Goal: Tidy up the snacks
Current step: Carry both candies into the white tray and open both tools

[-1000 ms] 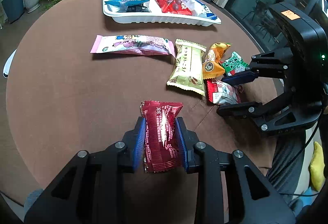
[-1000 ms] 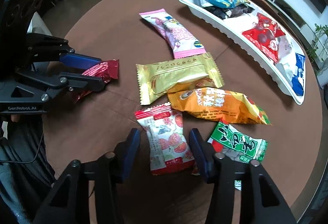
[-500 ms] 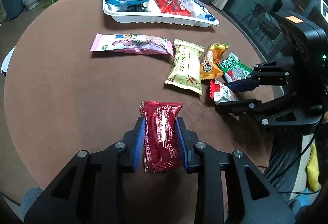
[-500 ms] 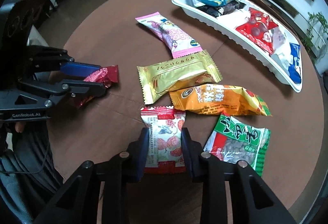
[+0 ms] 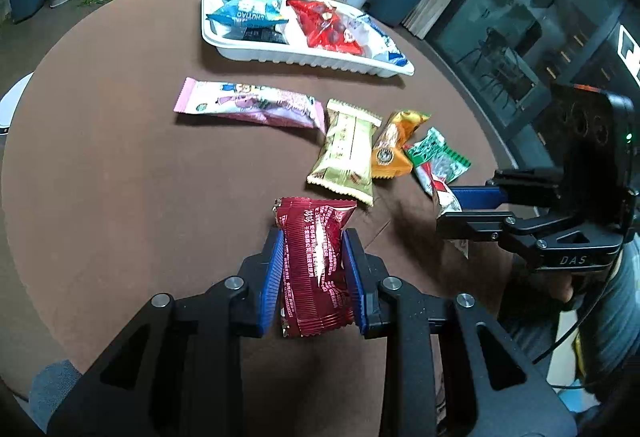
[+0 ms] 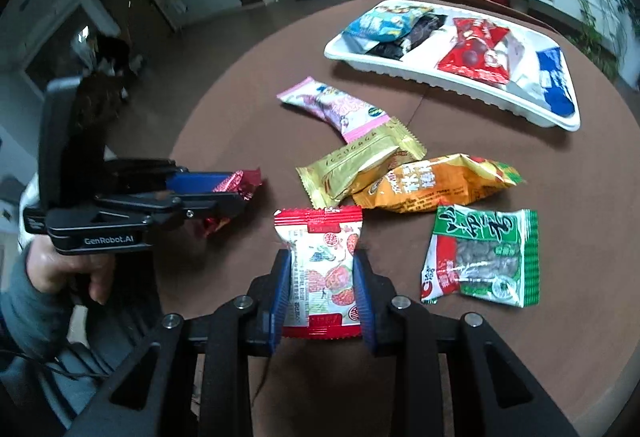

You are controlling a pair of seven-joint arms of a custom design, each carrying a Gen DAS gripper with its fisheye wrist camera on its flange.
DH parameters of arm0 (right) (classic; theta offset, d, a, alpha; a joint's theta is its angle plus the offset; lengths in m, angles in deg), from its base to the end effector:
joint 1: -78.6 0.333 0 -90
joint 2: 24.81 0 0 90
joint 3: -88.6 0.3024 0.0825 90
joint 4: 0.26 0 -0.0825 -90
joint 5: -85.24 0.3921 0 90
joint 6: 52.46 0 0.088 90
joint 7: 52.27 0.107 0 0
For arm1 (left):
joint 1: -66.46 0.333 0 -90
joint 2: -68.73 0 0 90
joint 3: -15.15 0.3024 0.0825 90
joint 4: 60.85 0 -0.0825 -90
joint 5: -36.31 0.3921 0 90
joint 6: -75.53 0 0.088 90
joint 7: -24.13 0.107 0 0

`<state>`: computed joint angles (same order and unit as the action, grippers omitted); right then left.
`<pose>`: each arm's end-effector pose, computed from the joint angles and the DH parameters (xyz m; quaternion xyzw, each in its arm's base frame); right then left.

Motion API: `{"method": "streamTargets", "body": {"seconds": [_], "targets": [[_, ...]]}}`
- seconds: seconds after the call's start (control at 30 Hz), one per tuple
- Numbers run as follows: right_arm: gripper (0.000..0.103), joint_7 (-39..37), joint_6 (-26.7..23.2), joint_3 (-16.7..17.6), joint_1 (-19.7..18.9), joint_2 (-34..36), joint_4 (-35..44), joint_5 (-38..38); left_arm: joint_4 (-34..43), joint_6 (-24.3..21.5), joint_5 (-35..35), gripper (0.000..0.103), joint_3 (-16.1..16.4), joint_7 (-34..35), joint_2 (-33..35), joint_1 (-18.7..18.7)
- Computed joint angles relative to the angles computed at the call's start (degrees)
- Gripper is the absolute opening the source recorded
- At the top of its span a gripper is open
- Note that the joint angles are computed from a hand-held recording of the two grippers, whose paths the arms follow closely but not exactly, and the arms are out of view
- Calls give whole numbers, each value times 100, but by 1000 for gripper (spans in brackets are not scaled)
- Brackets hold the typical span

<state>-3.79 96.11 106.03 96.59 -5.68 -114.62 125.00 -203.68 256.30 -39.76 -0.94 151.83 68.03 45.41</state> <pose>0.5234 0.3481 0.3059 -0.8801 0.3788 0.0855 0.2732 0.4244 -0.2124 0.3073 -0.6767 0.6602 -0.3222 0.0488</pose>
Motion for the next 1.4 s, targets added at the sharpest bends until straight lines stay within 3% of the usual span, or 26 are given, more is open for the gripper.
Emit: {"method": "streamTargets", "body": {"seconds": [0.27,0.47,0.57,0.77,0.87,1.0,1.17,1.3,1.4], "targets": [[32,-149,98,-78,-174,-314,-248,758,199,-99,-853,28,125,804,-164,76],[32,183,432,-306,-190,-318,-158,963,454,-143,-622,28,246,737,-176,250],[32,531,630,-376,-241,-228,6,834,649,-81,46,28,287,290,-103,359],[32,1367,1040,-396,-339,87,736,132,1164,-60,3090,28,484,-2015,284,673],[32,1615,1194,-294,-398,300,1158,-208,1549,-95,4845,28,847,-3397,561,624],[32,2068,1236,-229,-350,804,1993,-842,2304,-283,6151,28,1263,-4369,1025,474],[32,2625,900,-230,-168,1760,3349,-1745,3186,-662,6998,28,1311,-4803,1651,478],[32,3103,477,-369,34,2402,4216,-2376,3787,-831,7062,28,1106,-4828,2268,629],[32,3364,110,-441,130,2858,4797,-2677,4211,-951,7107,28,1133,-4853,2733,588]]}}
